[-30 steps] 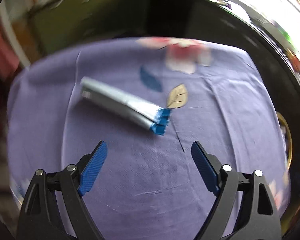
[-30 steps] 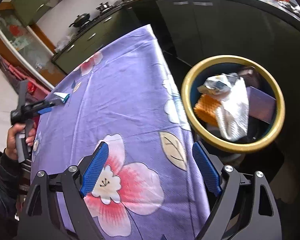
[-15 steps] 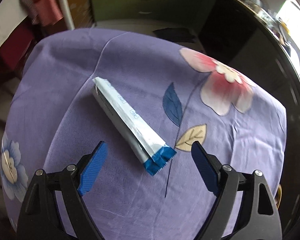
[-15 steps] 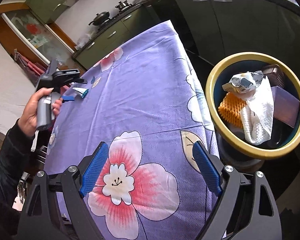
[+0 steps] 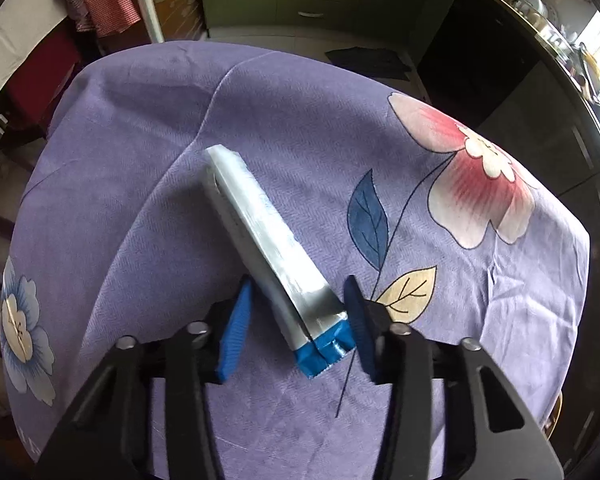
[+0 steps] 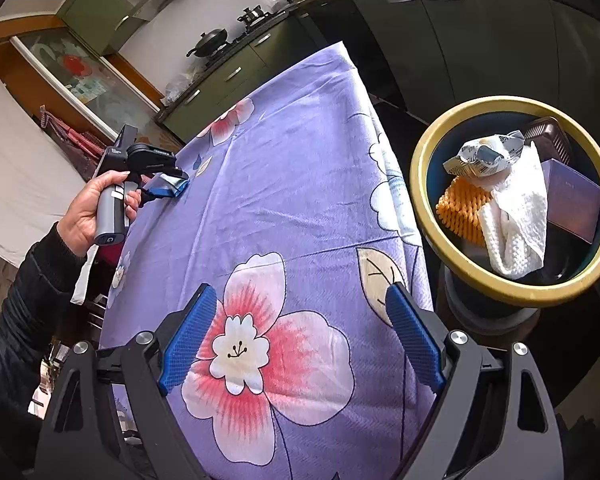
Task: Collect trash
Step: 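Move the left gripper to the silver-blue tube and grasp it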
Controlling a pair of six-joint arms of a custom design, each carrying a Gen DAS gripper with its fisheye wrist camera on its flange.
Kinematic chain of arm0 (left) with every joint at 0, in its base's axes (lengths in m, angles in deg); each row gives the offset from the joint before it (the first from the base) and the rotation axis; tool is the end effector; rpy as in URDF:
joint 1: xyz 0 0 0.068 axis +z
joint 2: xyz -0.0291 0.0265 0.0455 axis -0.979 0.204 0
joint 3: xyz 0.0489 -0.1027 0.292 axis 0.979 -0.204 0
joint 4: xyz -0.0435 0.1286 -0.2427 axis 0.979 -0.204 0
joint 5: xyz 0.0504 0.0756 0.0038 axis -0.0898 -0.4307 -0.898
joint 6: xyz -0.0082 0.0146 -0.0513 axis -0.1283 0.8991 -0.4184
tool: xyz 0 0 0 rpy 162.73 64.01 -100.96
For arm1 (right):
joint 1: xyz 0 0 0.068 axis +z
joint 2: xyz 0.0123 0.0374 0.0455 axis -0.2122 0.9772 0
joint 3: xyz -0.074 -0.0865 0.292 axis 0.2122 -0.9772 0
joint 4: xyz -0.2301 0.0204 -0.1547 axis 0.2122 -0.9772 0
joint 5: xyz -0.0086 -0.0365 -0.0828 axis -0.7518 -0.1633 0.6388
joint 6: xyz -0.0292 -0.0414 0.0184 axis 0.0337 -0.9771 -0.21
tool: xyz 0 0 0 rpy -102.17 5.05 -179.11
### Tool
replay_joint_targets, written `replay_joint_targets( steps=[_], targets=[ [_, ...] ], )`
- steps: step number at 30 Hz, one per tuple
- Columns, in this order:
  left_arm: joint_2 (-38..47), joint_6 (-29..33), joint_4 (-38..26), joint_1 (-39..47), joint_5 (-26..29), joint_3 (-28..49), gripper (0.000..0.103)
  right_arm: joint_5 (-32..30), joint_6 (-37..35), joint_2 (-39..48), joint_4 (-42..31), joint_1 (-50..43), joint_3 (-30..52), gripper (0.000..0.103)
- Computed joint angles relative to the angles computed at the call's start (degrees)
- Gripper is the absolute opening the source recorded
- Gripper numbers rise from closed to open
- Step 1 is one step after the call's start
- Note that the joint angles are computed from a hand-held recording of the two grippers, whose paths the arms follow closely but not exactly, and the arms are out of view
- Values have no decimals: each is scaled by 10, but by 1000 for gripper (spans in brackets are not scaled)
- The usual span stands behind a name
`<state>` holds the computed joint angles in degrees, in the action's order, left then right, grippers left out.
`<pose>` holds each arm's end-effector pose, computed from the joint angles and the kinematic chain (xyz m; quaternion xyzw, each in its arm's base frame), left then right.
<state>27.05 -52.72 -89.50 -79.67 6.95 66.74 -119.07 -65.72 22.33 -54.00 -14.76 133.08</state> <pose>0.3438 -0.0018 0.1970 -0.4410 0.8840 0.0290 0.1523 0.2997 0.0120 0.1717 -0.1930 0.8951 0.3442 0.2073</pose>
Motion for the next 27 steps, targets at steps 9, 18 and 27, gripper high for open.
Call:
replay_joint_targets(
  steps=[9,18,27],
  targets=[
    [-68,105,41,25,34,-83,27,3,9,-25,4,17,-16,85],
    [-179,170,29,-42,-3,-156,25,1,5,-63,-9,10,-38,85],
    [-262,159,-34,-228,-108,-153,25,-2,-13,-78,-23,-42,-67,85]
  ],
)
